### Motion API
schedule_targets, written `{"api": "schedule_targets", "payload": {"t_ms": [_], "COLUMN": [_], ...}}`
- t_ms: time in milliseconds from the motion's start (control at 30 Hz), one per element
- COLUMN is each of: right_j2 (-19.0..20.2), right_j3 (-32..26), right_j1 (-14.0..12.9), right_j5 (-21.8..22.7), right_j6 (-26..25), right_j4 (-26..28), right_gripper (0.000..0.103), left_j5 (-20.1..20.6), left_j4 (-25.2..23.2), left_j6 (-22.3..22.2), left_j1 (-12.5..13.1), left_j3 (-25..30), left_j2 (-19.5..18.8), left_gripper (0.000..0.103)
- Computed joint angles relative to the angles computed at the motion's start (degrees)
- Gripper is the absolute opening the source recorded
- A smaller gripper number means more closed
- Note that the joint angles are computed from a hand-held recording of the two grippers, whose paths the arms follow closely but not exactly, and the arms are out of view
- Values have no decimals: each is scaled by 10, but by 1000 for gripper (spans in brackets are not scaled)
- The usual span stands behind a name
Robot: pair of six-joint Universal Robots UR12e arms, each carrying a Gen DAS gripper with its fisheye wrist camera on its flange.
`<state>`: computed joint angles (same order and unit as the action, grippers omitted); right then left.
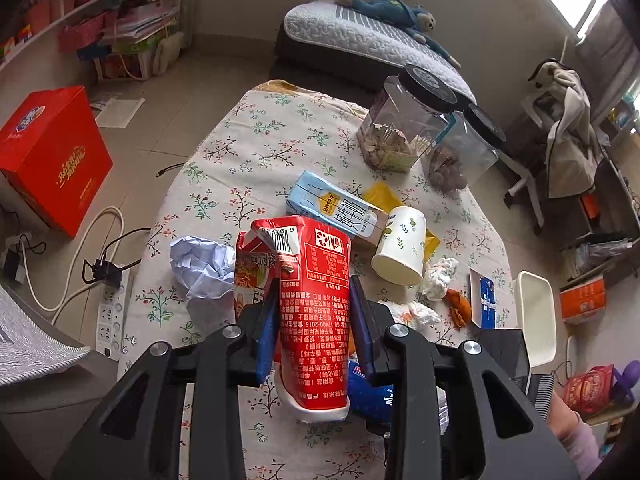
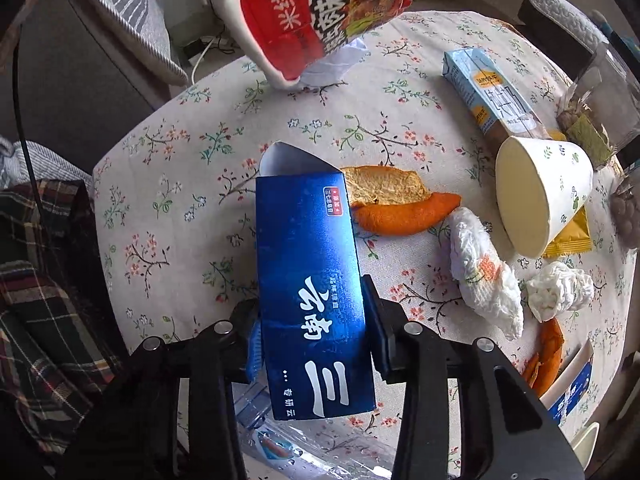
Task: Collect trash
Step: 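Grasp and lift the blue Yunnan box with the right gripper while the left holds the noodle cup, then carry the blue box over the white bin and open the right gripper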
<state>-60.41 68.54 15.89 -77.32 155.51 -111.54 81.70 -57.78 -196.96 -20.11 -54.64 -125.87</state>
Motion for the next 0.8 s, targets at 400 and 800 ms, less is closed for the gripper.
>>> {"api": "schedule_targets", "payload": {"t_ms": [400,800], "right_j2": [-37,-63], "right_j3": [51,104], "right_j1": [-33,-56], "right_j5": [14,-85], "right_j6": [181,315], "right_j4": [-178,-359], "right_gripper": [37,37], "left_j5": [32,86], "left_j4": [36,120], "left_j6": [-28,-23], "left_j1": [-11,-54], "left_j3": [9,51], "left_j2": [-7,-42], "left_gripper": [33,33]}}
